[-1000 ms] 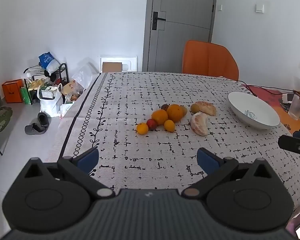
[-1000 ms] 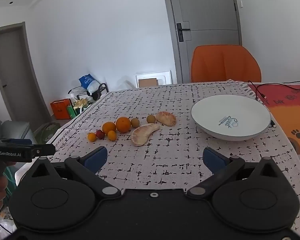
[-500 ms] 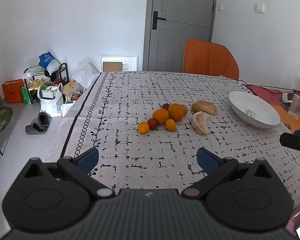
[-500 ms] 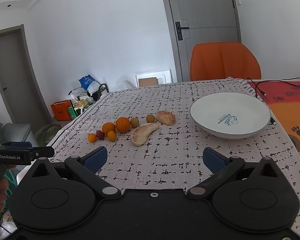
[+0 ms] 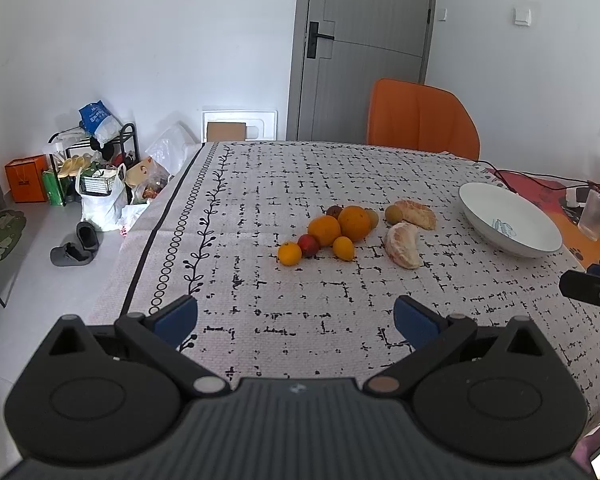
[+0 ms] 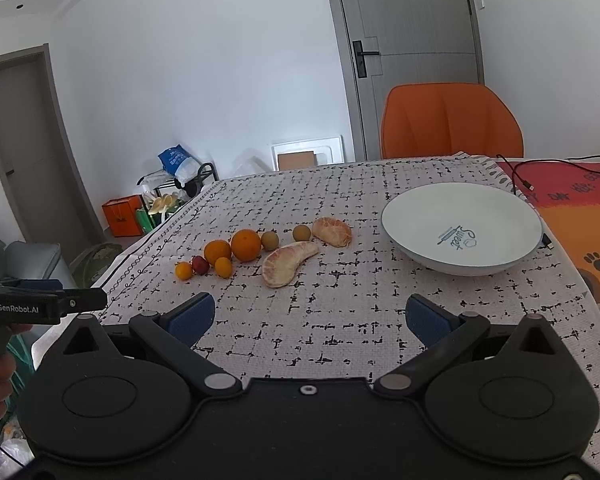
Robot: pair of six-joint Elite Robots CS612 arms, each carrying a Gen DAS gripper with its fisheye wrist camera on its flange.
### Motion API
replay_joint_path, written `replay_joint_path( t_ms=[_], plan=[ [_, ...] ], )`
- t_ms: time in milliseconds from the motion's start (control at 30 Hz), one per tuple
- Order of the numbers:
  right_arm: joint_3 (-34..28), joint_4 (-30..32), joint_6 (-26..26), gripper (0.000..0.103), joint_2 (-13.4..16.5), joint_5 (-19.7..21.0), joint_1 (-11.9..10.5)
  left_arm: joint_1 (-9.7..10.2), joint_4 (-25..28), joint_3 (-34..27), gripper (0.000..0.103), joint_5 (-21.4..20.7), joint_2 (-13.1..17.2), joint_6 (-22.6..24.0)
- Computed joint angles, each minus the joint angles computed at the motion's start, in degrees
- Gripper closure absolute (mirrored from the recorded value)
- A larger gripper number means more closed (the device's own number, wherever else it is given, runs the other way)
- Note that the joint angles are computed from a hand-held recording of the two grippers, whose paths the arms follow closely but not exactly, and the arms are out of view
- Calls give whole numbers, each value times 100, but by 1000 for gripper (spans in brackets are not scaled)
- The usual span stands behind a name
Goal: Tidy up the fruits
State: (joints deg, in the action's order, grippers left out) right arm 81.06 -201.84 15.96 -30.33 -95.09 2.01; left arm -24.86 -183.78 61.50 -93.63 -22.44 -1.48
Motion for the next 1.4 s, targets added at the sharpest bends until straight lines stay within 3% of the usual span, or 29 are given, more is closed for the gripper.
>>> replay_joint_path(
  t_ms=[1133,1400],
  plan=[
    [-37,112,-12,0,32,-45,3,19,-56,-2,0,-59,15,-55],
    [-120,122,-136,0,85,107,-14,48,-84,-153,0,-127,133,-101]
  ],
)
